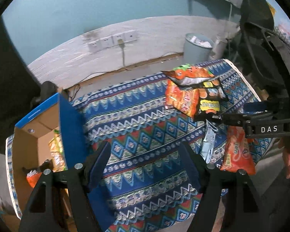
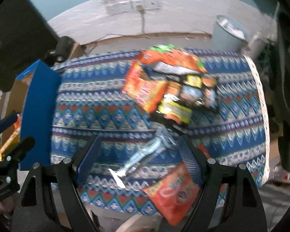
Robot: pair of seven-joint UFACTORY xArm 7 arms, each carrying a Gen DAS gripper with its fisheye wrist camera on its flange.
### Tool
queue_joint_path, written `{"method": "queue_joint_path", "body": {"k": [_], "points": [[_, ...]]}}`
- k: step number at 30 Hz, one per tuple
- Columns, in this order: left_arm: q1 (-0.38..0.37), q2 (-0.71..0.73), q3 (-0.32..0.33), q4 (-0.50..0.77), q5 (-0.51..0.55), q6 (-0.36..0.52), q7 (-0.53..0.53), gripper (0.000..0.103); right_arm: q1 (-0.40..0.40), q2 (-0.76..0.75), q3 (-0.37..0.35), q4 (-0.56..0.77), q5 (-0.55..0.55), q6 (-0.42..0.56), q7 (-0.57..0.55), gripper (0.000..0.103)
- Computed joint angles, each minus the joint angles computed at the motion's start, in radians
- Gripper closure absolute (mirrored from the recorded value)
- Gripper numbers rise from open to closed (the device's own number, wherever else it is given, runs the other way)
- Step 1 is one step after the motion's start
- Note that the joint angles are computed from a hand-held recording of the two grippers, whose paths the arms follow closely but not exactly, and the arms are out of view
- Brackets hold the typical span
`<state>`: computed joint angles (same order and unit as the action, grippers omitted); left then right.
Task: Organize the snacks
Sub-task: 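Grasp the silver foil bar with the left tool while the right tool grasps the orange bag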
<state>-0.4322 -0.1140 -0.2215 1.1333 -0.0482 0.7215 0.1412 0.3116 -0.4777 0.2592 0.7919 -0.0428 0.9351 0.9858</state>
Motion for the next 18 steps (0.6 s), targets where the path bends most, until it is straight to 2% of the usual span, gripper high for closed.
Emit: {"method": "queue_joint_path", "body": {"k": [9, 18], "points": [[-0.036, 0.093, -0.025, 0.043, 0.051, 0.001, 0.010, 0.028, 0.005, -0.156, -0.021, -0.191, 0.096, 0.032, 0.081, 0.022], [-0.081, 0.150, -0.039, 0.060, 0.115, 0.004, 0.003, 0.028, 0.031, -0.170, -0.032, -0.282, 0.176, 0.031, 0.124, 0.022]]}}
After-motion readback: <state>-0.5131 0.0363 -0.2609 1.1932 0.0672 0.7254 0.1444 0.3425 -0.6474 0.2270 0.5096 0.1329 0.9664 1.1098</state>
